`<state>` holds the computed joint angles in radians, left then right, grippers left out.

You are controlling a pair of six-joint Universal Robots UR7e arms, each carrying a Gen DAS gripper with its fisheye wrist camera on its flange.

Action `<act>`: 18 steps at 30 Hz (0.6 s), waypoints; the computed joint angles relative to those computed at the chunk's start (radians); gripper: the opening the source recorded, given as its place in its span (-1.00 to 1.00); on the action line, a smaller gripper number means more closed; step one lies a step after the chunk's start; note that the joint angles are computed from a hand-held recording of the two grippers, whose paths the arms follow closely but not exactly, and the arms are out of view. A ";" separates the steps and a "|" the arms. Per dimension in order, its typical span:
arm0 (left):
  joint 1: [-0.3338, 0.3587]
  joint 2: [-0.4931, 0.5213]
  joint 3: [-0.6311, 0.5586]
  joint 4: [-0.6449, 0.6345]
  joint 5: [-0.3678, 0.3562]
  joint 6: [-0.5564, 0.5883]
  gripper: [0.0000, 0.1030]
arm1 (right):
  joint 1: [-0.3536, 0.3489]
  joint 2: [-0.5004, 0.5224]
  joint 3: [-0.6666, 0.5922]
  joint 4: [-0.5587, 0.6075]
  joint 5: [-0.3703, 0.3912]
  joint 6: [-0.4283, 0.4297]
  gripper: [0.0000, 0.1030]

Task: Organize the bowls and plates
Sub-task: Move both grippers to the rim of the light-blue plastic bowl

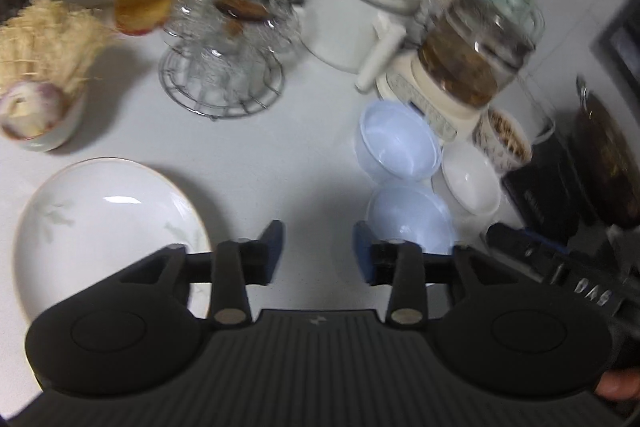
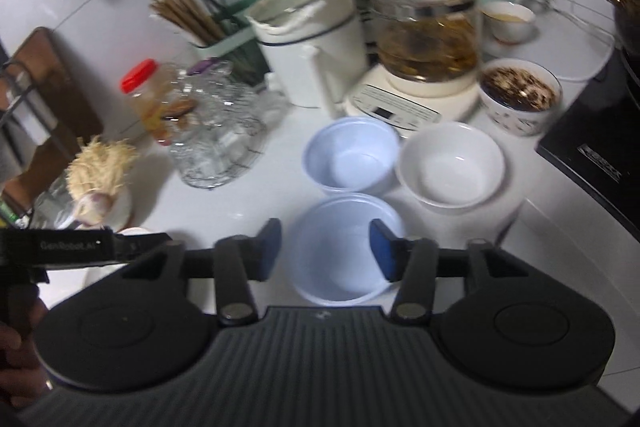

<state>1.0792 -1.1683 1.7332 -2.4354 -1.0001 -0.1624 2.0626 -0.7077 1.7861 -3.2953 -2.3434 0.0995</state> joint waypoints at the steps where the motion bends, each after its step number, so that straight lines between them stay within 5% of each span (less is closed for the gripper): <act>1: 0.006 0.016 -0.013 0.017 0.001 -0.006 -0.04 | -0.011 -0.004 0.003 0.013 0.004 0.013 0.06; 7: 0.055 0.080 -0.051 0.004 -0.086 -0.046 0.00 | -0.079 -0.019 0.028 0.036 0.047 0.068 0.06; 18: 0.077 0.200 -0.125 -0.023 -0.140 -0.036 -0.14 | -0.154 0.003 0.004 0.074 0.088 0.059 -0.09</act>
<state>1.1559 -0.9683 1.6083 -2.4581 -1.1401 -0.1989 1.9087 -0.7052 1.7903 -3.2211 -2.2552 0.1585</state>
